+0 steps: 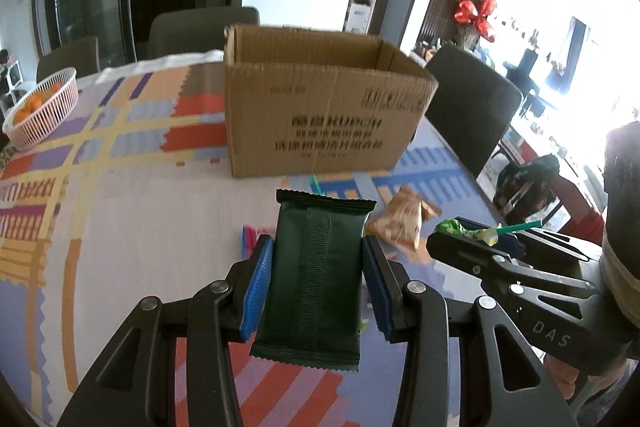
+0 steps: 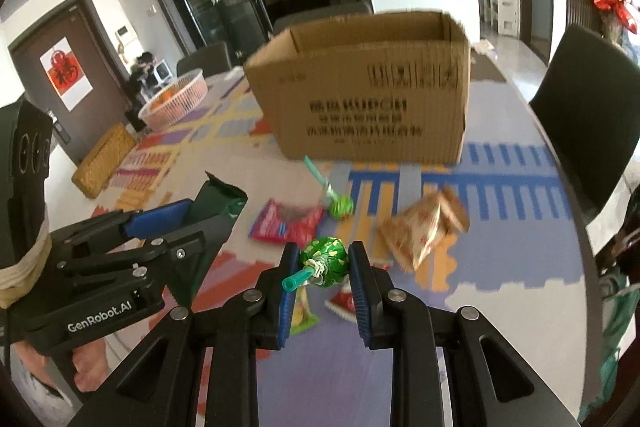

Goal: Organize snacks
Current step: 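Lift and carry the green packet and lollipop over the box with both tools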

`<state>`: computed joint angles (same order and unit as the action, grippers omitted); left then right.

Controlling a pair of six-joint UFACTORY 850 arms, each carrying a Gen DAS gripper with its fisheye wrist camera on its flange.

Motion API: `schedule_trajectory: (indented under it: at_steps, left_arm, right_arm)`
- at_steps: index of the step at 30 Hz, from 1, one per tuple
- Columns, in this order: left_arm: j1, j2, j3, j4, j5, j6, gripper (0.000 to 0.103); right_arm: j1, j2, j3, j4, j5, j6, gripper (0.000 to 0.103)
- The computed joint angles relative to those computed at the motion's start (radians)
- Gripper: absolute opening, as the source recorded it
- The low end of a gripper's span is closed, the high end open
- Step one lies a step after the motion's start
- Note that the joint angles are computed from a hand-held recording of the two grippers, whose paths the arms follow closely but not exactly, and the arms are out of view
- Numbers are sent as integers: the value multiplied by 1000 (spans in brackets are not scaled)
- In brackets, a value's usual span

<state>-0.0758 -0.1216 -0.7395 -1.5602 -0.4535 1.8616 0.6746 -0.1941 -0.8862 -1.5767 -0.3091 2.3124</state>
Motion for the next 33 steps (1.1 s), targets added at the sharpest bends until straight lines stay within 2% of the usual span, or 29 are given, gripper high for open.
schedule_trajectory:
  at_steps: [14,26,33]
  left_arm:
    - [-20,20,-93,-72,-18,30,44]
    - [-53,-58,-255,-6,-1,-59,44]
    - [-70,-135,-368,112,18,-191,44]
  right_arm:
    - [-46,32,-72,-64,-98,-39,26]
    - [-104,12,-170,-47,-99,-135,26]
    - [-159,-34,-250,57,-54,-277,26]
